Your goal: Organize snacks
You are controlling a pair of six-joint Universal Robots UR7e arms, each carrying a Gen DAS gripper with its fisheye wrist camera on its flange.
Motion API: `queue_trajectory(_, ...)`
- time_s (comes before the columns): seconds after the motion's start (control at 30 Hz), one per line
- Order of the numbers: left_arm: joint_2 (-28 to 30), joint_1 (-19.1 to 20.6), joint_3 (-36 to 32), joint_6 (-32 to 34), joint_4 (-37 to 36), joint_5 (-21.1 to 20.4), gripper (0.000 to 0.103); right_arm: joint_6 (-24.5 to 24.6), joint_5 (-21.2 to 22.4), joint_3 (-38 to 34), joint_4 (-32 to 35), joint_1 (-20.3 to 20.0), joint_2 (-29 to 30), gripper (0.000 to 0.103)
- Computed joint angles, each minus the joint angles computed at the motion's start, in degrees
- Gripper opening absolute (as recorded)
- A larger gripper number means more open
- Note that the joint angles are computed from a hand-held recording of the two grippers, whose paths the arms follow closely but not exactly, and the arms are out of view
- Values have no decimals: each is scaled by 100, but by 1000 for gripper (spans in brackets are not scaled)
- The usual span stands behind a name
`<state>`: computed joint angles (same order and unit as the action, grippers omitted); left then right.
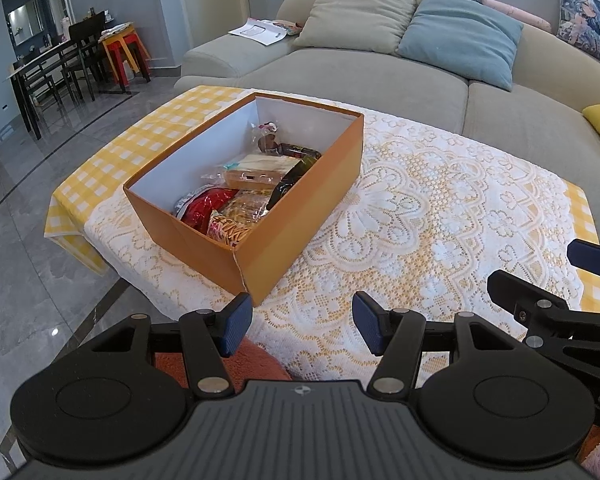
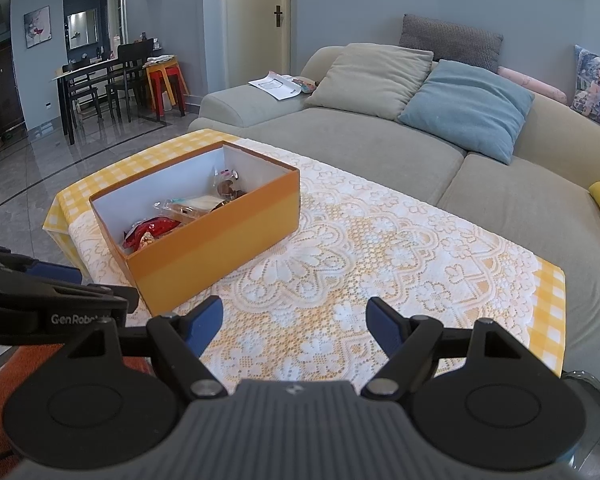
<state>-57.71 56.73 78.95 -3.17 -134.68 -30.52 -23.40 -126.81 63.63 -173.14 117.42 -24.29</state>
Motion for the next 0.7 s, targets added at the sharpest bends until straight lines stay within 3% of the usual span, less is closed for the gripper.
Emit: queue_trajectory(0.7, -15, -17, -8, 16, 3, -7, 68, -4, -3, -3, 29, 5, -2, 77)
